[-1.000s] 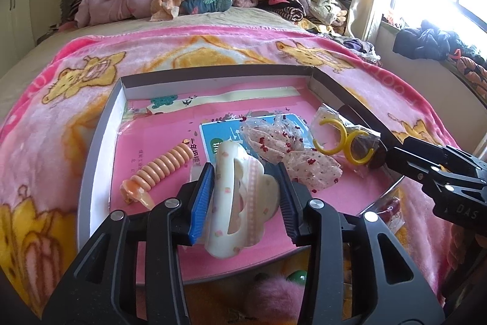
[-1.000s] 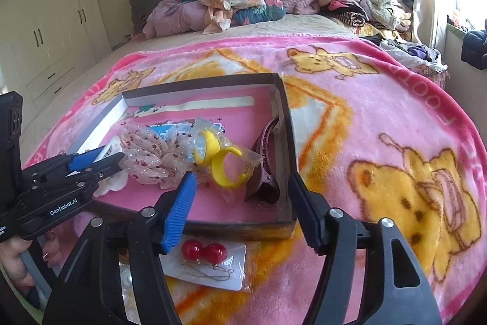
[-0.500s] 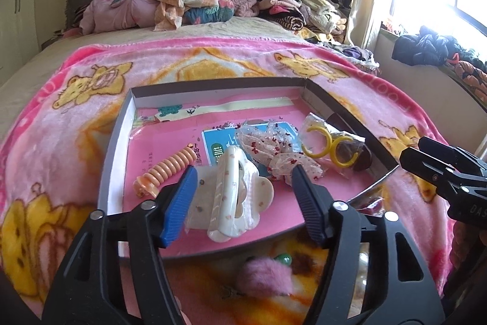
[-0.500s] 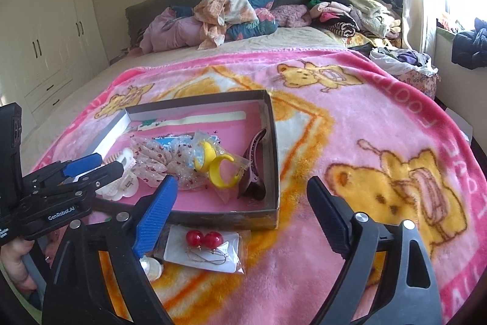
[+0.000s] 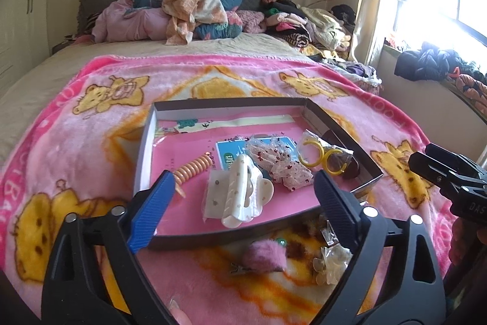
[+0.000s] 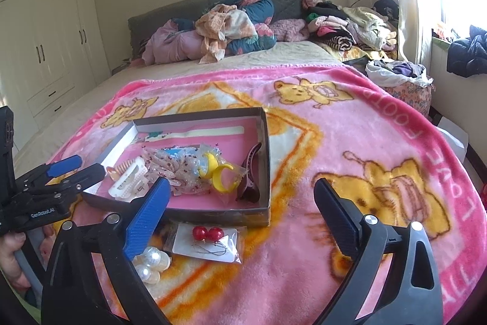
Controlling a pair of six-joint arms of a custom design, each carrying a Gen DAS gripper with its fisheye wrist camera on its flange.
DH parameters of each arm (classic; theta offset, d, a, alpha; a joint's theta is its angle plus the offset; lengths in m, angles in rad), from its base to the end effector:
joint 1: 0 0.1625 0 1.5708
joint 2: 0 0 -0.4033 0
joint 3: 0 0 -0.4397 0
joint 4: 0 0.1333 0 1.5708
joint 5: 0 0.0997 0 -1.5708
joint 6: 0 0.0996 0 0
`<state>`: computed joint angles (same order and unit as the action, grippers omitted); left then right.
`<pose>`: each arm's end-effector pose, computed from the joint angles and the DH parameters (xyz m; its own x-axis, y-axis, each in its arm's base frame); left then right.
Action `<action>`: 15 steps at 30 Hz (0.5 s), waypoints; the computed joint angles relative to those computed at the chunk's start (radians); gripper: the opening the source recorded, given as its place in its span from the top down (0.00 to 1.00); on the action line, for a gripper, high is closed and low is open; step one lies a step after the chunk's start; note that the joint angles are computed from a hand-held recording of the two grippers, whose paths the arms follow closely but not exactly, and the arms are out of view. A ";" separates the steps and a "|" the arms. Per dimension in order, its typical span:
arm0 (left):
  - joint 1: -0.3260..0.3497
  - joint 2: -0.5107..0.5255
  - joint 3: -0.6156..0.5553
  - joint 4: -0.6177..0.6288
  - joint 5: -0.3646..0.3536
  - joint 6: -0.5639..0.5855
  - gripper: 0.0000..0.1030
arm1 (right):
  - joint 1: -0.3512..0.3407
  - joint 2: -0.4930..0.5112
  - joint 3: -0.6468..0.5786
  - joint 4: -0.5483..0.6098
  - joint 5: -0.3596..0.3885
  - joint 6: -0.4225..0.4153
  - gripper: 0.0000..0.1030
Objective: Organize jewelry
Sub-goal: 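Withdraw both tools toward the blue square box and pearl earrings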
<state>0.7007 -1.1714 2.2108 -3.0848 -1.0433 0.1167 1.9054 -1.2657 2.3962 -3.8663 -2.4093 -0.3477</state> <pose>-0.2698 -0.4675 0.1240 -0.6488 0.5755 -0.4979 0.7606 0.5100 -0.4017 0.1903 -0.3669 0.2147 -0.7605 0.2733 0.5890 -0.4135 0.4956 -0.7638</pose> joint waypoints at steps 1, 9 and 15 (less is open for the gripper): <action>-0.001 -0.005 0.004 -0.002 0.000 0.001 0.15 | 0.003 -0.001 0.002 -0.006 -0.003 -0.004 0.10; -0.029 -0.060 0.060 -0.013 0.009 0.002 0.13 | 0.035 -0.007 0.025 -0.032 -0.027 -0.034 0.09; -0.042 -0.089 0.097 -0.011 0.021 0.008 0.13 | 0.058 -0.003 0.043 -0.041 -0.039 -0.045 0.10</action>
<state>0.6591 -1.2601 2.3076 -3.0955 -1.0224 0.1250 1.9631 -1.2684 2.4389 -3.9073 -2.4483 -0.3931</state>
